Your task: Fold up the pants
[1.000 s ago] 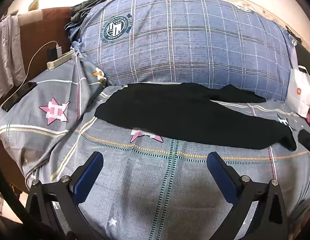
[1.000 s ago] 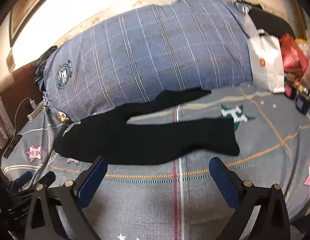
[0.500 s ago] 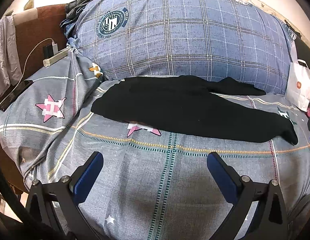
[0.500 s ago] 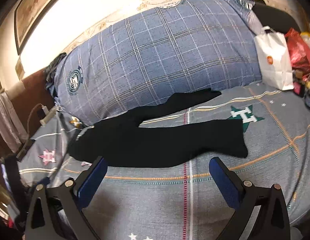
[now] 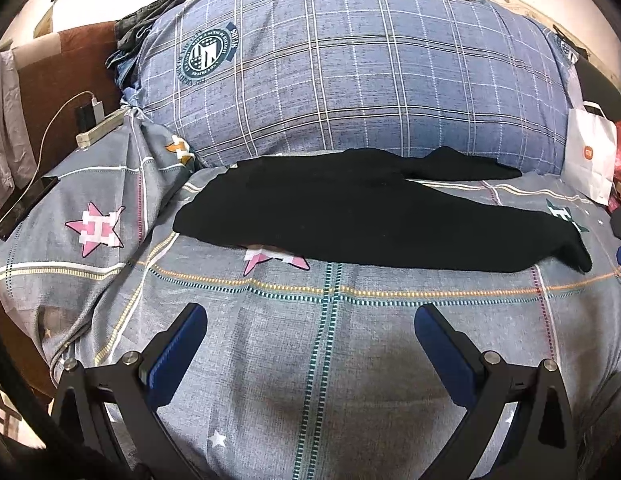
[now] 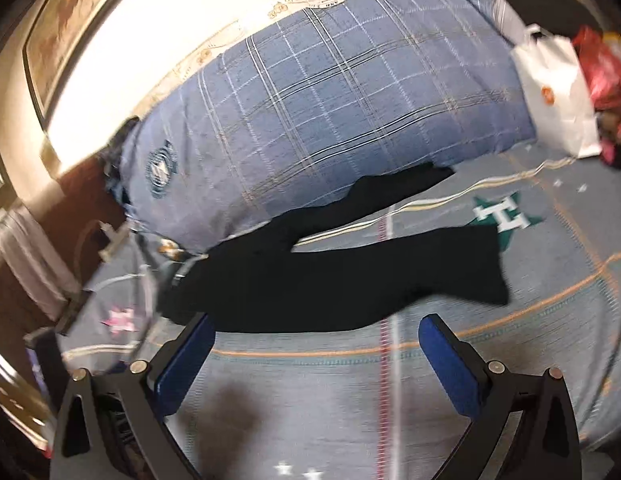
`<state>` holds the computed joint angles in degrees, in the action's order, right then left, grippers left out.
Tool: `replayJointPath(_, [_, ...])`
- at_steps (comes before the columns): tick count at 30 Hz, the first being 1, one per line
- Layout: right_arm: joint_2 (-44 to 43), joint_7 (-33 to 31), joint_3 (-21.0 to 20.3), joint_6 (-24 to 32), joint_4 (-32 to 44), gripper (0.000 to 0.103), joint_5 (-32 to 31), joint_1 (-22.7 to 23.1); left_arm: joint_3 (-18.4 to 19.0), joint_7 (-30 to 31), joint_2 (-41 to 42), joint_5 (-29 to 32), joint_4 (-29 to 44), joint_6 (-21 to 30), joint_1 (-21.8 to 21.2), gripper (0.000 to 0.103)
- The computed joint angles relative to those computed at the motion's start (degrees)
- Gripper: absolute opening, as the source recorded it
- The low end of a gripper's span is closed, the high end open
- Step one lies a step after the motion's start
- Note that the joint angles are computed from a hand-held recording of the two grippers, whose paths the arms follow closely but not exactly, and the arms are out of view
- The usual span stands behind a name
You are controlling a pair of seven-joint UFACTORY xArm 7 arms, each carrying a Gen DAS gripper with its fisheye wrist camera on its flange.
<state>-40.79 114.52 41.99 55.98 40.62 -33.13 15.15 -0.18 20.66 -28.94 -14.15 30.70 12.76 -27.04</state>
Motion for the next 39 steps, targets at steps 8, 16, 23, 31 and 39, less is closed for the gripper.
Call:
replayJointPath(8, [-8.23,-7.36,-6.67,9.12,-2.6,0.103,4.82,4.43,1.46,2.52,2.12,-6.17,7.19,8.0,-3.56,0.103])
replayJointPath(16, [-26.35,-13.93,-17.43,8.46,-15.21,0.103,11.72,4.4,-1.2,7.26,11.69,-16.32,16.66,11.13,-5.22,0.103])
replayJointPath(23, [-26.79,-20.84,-24.05,-2.5,-25.02,0.074,19.92,3.82,-3.9,15.0,17.84,-25.91,18.67,16.18,-4.66,0.103])
replayJointPath(31, [-23.61,-25.76,-23.44,-3.5,-24.53,0.009,25.3,-1.02,-9.13,20.76,17.32,-25.65,18.84,17.44,-5.15,0.103])
replayJointPath(39, [-26.43,-26.25,-23.61,1.38,-24.71,0.003,27.43,-2.09,-11.34,19.6,21.58,-22.5,22.92,19.92,-5.27,0.103])
